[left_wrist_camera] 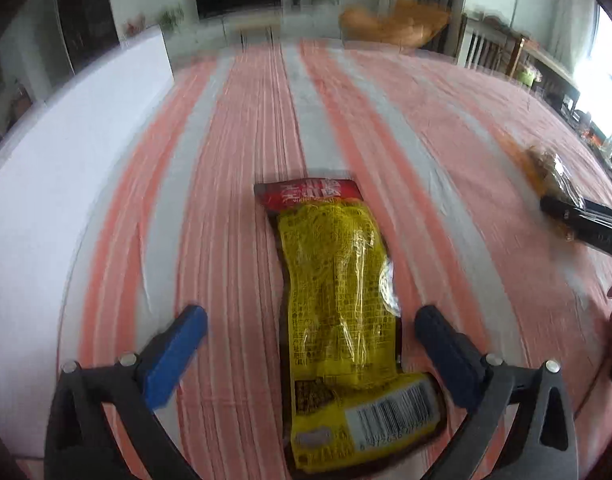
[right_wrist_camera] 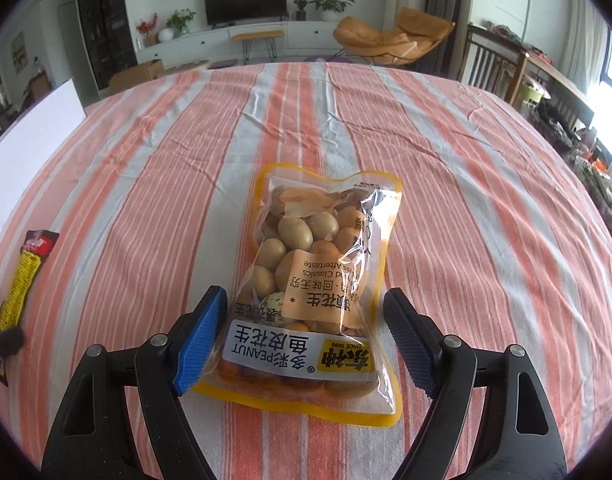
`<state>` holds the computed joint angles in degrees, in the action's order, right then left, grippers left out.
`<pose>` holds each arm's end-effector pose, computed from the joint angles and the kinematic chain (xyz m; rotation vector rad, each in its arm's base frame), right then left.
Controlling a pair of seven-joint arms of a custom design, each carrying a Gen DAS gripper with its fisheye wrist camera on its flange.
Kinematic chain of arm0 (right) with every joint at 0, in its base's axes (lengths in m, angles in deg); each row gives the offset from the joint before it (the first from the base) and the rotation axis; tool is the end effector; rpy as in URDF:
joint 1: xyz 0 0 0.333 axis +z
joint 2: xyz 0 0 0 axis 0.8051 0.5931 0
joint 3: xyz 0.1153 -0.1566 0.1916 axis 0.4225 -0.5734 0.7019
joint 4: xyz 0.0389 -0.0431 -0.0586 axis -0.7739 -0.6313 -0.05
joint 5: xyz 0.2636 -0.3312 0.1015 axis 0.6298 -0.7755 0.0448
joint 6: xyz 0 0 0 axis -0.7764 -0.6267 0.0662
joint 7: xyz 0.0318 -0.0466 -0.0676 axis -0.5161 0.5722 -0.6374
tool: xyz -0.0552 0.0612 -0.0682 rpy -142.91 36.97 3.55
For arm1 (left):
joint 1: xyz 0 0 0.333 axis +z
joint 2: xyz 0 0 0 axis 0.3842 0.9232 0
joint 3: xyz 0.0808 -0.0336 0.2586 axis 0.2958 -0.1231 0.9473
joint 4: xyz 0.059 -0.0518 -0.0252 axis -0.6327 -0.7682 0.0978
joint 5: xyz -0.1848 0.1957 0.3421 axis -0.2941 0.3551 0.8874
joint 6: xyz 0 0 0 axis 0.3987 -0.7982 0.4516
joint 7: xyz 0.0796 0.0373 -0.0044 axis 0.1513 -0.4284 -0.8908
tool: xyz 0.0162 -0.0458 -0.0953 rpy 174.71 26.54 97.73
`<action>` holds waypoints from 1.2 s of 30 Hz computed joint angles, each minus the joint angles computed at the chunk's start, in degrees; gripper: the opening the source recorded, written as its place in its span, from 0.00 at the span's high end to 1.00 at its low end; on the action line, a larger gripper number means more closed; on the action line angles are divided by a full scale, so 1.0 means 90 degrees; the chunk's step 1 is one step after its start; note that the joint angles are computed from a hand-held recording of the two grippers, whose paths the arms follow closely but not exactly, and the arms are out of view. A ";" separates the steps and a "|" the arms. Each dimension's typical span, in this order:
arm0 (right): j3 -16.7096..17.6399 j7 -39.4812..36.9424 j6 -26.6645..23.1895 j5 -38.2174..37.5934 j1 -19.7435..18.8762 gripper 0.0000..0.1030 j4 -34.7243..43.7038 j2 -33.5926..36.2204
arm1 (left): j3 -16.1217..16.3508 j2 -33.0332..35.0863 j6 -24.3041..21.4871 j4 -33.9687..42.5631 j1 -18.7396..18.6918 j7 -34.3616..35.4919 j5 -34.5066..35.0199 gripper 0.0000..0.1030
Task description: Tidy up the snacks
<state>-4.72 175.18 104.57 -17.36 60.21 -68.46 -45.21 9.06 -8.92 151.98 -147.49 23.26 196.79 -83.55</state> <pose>0.6394 0.0670 0.4848 -1.5238 2.2082 -0.7087 0.6778 -0.0895 0.4538 -1.3762 2.3841 -0.7176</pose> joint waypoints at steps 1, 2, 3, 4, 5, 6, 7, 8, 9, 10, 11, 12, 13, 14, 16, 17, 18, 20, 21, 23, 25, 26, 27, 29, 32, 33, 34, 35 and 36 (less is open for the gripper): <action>-0.0001 -0.0003 -0.0002 0.0003 0.0000 0.19 0.0001 0.0000 | -0.0007 0.0001 0.0053 -0.0009 0.0015 0.0002 -0.0084 0.00; -0.0002 -0.0003 -0.0002 0.0003 0.0001 0.19 0.0001 0.0000 | -0.0007 0.0006 0.0079 -0.0012 0.0010 0.0003 -0.0069 0.00; 0.0004 0.0024 -0.0009 -0.0018 0.0007 0.19 -0.0004 -0.0006 | -0.0010 0.0008 0.0094 -0.0011 0.0012 0.0002 -0.0083 0.00; 0.0003 0.0014 -0.0008 -0.0003 0.0007 0.19 -0.0004 -0.0010 | -0.0010 0.0009 0.0107 -0.0011 0.0014 -0.0002 -0.0088 0.00; 0.0003 0.0013 -0.0012 0.0000 0.0008 0.19 0.0006 0.0000 | -0.0008 0.0009 0.0123 -0.0012 0.0010 -0.0026 -0.0076 0.00; 0.0009 0.0035 -0.0024 -0.0017 0.0015 0.19 0.0005 -0.0005 | -0.0006 0.0014 0.0136 -0.0015 0.0009 -0.0038 -0.0066 0.00; 0.0007 0.0029 -0.0022 -0.0015 0.0014 0.19 -0.0004 -0.0014 | -0.0005 0.0016 0.0140 -0.0012 0.0011 -0.0045 -0.0062 0.00; 0.0006 0.0027 -0.0020 -0.0010 0.0013 0.19 -0.0005 -0.0017 | -0.0007 0.0002 0.0153 -0.0036 0.0011 -0.0050 -0.0062 0.00; 0.0008 0.0033 -0.0020 -0.0012 0.0015 0.19 -0.0001 -0.0011 | -0.0011 -0.0064 0.0171 -0.0115 0.0013 -0.0045 -0.0076 0.00; 0.0008 0.0033 -0.0020 -0.0012 0.0015 0.19 -0.0001 -0.0011 | -0.0009 -0.0063 0.0171 -0.0115 0.0011 -0.0042 -0.0078 0.00; 0.0008 0.0030 -0.0032 -0.0018 0.0015 0.19 0.0005 -0.0012 | -0.0006 -0.0061 0.0168 -0.0111 0.0011 -0.0040 -0.0083 0.00; 0.0007 0.0034 -0.0022 -0.0017 0.0015 0.19 -0.0001 -0.0011 | -0.0004 -0.0060 0.0170 -0.0110 0.0007 -0.0046 -0.0075 0.00; 0.0006 0.0027 -0.0028 -0.0012 0.0014 0.19 0.0000 -0.0017 | -0.0002 -0.0058 0.0171 -0.0107 0.0005 -0.0049 -0.0071 0.00; 0.0007 0.0031 -0.0024 -0.0014 0.0015 0.19 0.0001 -0.0012 | -0.0002 -0.0054 0.0173 -0.0104 0.0005 -0.0049 -0.0071 0.00; 0.0007 0.0030 -0.0024 -0.0014 0.0015 0.19 0.0001 -0.0011 | -0.0002 -0.0049 0.0169 -0.0097 0.0005 -0.0047 -0.0073 0.00; 0.0006 0.0026 -0.0027 -0.0011 0.0015 0.19 0.0003 -0.0014 | 0.0000 -0.0046 0.0164 -0.0090 0.0008 -0.0044 -0.0075 0.00; 0.0007 0.0033 -0.0020 -0.0014 0.0015 0.19 0.0000 -0.0010 | -0.0002 -0.0044 0.0166 -0.0091 0.0005 -0.0046 -0.0073 0.00; 0.0007 0.0030 -0.0023 -0.0013 0.0015 0.19 0.0002 -0.0010 | -0.0001 -0.0040 0.0166 -0.0085 0.0005 -0.0049 -0.0070 0.00; 0.0008 0.0033 -0.0021 -0.0015 0.0016 0.19 0.0001 -0.0008 | -0.0002 -0.0040 0.0166 -0.0085 0.0006 -0.0049 -0.0070 0.00; 0.0006 0.0027 -0.0027 -0.0011 0.0015 0.19 0.0005 -0.0011 | -0.0002 -0.0033 0.0165 -0.0077 0.0007 -0.0048 -0.0070 0.00; 0.0007 0.0033 -0.0021 -0.0016 0.0017 0.19 0.0002 -0.0007 | -0.0003 -0.0029 0.0166 -0.0074 0.0006 -0.0051 -0.0066 0.00; 0.0007 0.0032 -0.0025 -0.0015 0.0017 0.19 0.0004 -0.0009 | -0.0003 -0.0027 0.0165 -0.0071 0.0007 -0.0051 -0.0065 0.00; 0.0007 0.0035 -0.0022 -0.0017 0.0017 0.19 0.0003 -0.0007 | -0.0004 -0.0025 0.0164 -0.0068 0.0008 -0.0050 -0.0067 0.00; 0.0006 0.0029 -0.0028 -0.0013 0.0016 0.19 0.0005 -0.0010 | -0.0004 -0.0022 0.0161 -0.0063 0.0010 -0.0049 -0.0067 0.00; 0.0005 0.0028 -0.0023 -0.0008 0.0016 0.19 0.0004 -0.0010 | -0.0005 -0.0023 0.0162 -0.0064 0.0010 -0.0051 -0.0066 0.00; 0.0007 0.0036 -0.0021 -0.0018 0.0018 0.19 0.0004 -0.0004 | -0.0005 -0.0023 0.0166 -0.0067 0.0009 -0.0054 -0.0064 0.00; 0.0006 0.0030 -0.0025 -0.0013 0.0017 0.19 0.0007 -0.0007 | -0.0006 -0.0023 0.0166 -0.0067 0.0009 -0.0054 -0.0064 0.00; 0.0006 0.0032 -0.0022 -0.0014 0.0017 0.19 0.0004 -0.0006 | -0.0006 -0.0023 0.0166 -0.0067 0.0009 -0.0054 -0.0064 0.00; 0.0007 0.0036 -0.0020 -0.0016 0.0018 0.19 0.0003 -0.0004 | -0.0006 -0.0023 0.0166 -0.0067 0.0009 -0.0054 -0.0064 0.00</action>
<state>-4.66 175.50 104.39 -17.51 60.37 -68.43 -45.25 9.01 -9.12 153.47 -148.10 23.35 196.31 -84.13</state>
